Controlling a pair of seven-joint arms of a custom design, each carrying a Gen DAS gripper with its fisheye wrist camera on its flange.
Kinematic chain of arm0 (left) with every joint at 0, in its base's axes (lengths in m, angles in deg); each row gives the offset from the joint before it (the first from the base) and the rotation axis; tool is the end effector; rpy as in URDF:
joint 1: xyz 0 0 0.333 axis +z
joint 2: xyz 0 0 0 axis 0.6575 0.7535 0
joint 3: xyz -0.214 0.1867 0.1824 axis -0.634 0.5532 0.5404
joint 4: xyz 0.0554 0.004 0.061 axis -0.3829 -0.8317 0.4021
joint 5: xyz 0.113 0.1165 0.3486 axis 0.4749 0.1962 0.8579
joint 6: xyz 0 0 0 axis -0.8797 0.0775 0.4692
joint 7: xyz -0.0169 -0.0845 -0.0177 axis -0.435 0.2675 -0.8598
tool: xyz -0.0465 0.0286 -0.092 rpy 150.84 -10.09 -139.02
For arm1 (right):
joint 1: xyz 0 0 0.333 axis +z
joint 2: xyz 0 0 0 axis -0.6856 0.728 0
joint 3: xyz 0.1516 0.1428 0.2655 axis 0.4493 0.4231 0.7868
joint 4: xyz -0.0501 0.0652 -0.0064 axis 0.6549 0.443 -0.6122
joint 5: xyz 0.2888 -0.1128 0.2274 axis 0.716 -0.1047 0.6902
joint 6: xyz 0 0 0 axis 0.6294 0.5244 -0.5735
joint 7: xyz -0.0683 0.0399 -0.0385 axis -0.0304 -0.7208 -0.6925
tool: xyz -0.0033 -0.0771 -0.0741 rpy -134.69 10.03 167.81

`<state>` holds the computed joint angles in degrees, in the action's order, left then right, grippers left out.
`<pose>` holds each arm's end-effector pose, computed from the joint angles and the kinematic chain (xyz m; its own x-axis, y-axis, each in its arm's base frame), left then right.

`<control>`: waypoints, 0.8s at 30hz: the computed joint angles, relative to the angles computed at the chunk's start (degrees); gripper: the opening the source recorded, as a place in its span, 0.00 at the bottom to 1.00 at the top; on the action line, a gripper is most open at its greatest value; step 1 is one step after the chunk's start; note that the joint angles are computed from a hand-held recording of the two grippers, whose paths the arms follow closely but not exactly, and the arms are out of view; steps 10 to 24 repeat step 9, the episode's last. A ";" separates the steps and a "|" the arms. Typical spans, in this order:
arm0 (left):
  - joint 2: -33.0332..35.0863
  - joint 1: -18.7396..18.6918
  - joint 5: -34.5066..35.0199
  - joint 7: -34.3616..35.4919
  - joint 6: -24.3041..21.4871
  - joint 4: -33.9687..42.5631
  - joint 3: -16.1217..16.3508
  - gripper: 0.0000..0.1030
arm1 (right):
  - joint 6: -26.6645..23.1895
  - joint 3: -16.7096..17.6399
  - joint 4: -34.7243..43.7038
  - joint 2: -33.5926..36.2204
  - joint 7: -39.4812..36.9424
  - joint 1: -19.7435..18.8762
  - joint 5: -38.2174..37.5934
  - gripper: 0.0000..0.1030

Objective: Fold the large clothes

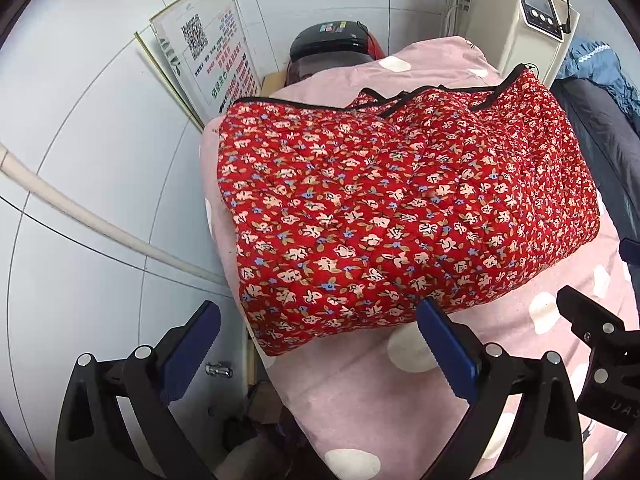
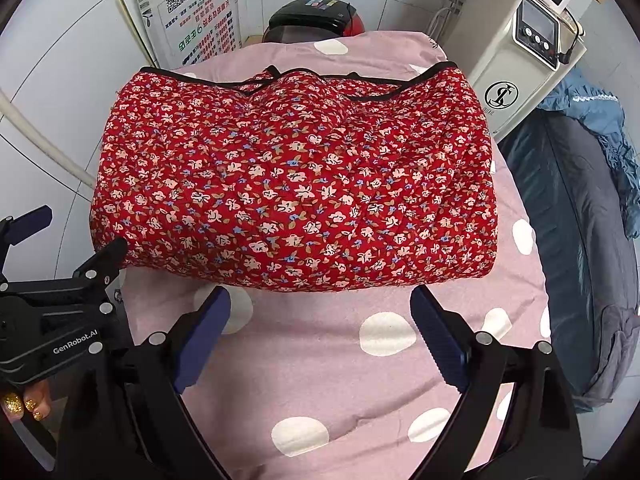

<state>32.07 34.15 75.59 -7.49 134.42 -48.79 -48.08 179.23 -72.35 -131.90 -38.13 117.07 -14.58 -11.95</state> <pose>0.3770 -0.1980 0.6055 0.4506 -0.8863 -0.1074 -0.8468 -0.3862 -0.3657 0.4554 0.3609 0.6310 0.5901 -0.8018 0.0946 -0.7505 -0.5880 -0.3017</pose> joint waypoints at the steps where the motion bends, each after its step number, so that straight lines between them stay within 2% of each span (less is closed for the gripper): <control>1: 0.02 -0.03 -0.44 -0.04 -0.14 0.01 0.20 0.94 | 0.07 -0.01 0.01 -0.01 0.03 -0.02 0.01 0.88; 24: -0.14 0.04 -1.83 -0.02 0.10 -0.41 0.69 0.94 | 0.16 -0.03 -0.20 -0.14 0.12 -0.08 0.19 0.88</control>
